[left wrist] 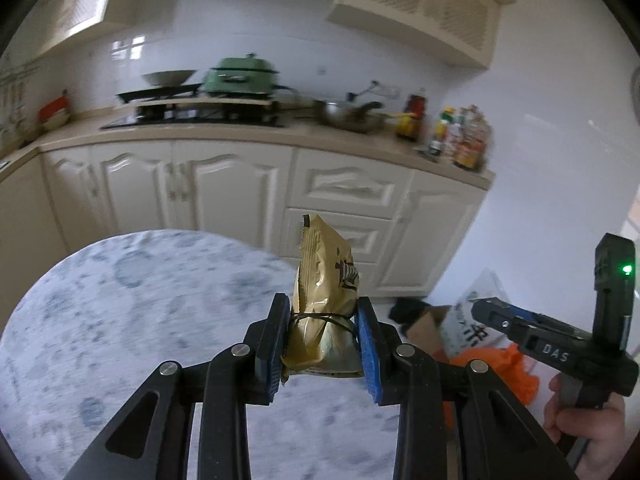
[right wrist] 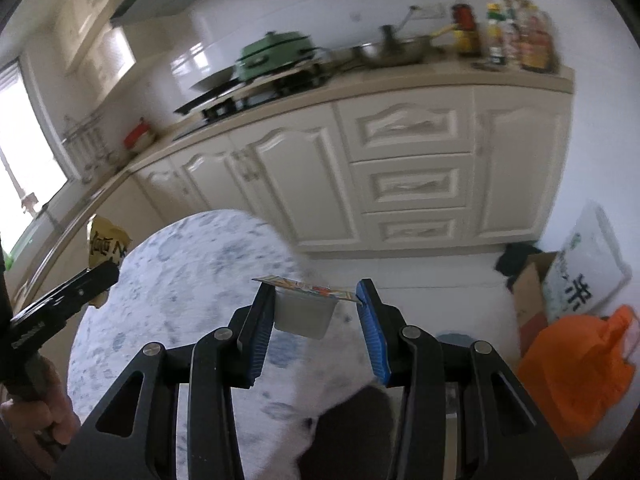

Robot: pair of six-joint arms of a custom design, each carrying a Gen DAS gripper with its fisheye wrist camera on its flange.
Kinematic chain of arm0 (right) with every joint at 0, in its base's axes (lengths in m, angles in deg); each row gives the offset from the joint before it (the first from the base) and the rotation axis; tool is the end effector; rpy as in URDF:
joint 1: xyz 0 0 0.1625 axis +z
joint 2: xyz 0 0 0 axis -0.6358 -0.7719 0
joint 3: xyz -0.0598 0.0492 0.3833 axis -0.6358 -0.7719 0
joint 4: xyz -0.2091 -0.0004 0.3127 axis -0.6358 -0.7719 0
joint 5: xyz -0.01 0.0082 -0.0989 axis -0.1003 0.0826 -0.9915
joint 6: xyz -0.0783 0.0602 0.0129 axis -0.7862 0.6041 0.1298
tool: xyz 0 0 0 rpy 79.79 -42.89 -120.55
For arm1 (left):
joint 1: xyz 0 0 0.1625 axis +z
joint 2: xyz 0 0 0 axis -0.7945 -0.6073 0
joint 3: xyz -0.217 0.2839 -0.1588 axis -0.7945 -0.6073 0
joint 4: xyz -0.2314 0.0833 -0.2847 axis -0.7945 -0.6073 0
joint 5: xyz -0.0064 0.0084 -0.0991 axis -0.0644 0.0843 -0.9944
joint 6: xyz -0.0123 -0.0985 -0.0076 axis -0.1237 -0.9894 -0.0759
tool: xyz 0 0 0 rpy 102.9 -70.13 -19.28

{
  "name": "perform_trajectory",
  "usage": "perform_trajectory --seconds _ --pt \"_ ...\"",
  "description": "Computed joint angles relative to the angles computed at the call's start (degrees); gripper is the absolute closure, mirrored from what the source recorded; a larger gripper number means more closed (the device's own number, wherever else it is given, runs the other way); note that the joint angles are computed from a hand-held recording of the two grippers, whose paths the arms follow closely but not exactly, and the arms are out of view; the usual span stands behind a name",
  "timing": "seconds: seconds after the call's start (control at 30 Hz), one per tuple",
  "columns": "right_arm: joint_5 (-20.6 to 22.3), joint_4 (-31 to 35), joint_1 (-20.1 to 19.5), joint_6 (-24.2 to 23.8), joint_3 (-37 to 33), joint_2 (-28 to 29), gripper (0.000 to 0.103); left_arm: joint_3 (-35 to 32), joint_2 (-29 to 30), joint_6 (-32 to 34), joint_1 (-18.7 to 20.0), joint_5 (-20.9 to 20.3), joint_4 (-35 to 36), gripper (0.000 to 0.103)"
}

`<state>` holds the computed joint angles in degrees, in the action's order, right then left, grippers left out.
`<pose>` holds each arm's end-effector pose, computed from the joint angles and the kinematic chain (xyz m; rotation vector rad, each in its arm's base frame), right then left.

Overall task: Collect trash
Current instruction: 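Carry the gold wrapper and white cup in both tools over the blue bucket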

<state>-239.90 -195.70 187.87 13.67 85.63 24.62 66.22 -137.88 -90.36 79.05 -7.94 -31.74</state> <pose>0.5091 -0.2598 0.1773 -0.0126 -2.3295 1.2121 -0.1807 -0.3047 0.5843 0.9645 2.5396 -0.9272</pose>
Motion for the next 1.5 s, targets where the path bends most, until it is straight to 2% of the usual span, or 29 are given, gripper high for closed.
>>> perform_trajectory --seconds 0.13,0.23,0.4,0.57,0.73,0.83,0.93,1.0,1.03,1.07,1.13,1.2,1.23,1.27,1.33,1.4,1.5 --pt "-2.30 7.80 0.23 8.41 3.86 -5.40 0.061 2.23 2.65 0.63 -0.92 -3.37 -3.86 0.074" --pt "-3.14 14.40 -0.30 14.54 6.38 -9.19 0.061 4.10 5.07 1.81 -0.08 -6.53 -7.25 0.074" --pt "-2.55 17.69 -2.87 19.81 12.00 -14.24 0.061 6.90 10.62 3.76 1.53 -10.67 -11.85 0.074" --pt "0.75 7.86 -8.26 16.10 20.68 -18.49 0.061 8.25 17.95 4.82 3.48 -14.34 -14.13 0.074" --pt "5.40 -8.90 -15.65 6.57 28.80 -19.90 0.061 7.46 26.22 4.98 5.97 -17.36 -15.38 0.074" --pt "8.54 -17.12 -20.17 2.20 32.50 -19.92 0.061 6.24 31.56 4.70 6.64 -17.40 -15.21 0.074" --pt "11.91 -22.39 -23.91 -0.24 35.05 -19.72 0.059 2.45 38.31 4.74 8.13 -18.32 -13.85 0.074" --pt "12.56 -25.85 -25.51 -1.07 36.71 -19.56 0.054 0.55 41.57 4.78 8.57 -17.65 -13.27 0.068" --pt "13.14 -26.72 -26.20 -1.16 37.25 -19.63 0.052 -0.45 43.06 4.68 8.64 -17.16 -12.59 0.054" --pt "13.35 -26.92 -26.60 -0.76 37.58 -19.65 0.045 -1.85 44.93 4.85 8.99 -16.73 -12.55 0.039" --pt "13.43 -28.60 -27.03 -0.39 38.58 -19.73 0.034 -2.84 47.23 4.42 8.90 -15.42 -13.87 0.027" --pt "12.73 -28.94 -26.77 1.03 39.16 -20.00 0.013 -2.62 47.54 3.97 8.27 -14.30 -14.46 0.021" --pt "12.46 -29.20 -26.50 1.68 39.53 -20.23 0.009 -2.65 47.65 3.76 7.98 -13.46 -14.45 0.017" --pt "12.31 -28.72 -26.41 2.26 39.33 -20.32 0.000 -1.79 47.02 3.62 7.63 -12.69 -14.66 0.011" --pt "11.60 -23.58 -25.87 6.11 38.83 -21.63 0.000 -0.25 45.67 2.67 6.30 -10.12 -15.14 0.001" --pt "10.44 -21.37 -24.91 8.16 38.35 -21.92 0.000 1.26 44.32 1.52 5.03 -8.20 -15.36 0.001" --pt "9.93 -19.45 -23.48 9.88 37.77 -22.39 0.000 3.13 41.68 0.74 3.92 -8.09 -15.44 0.001"
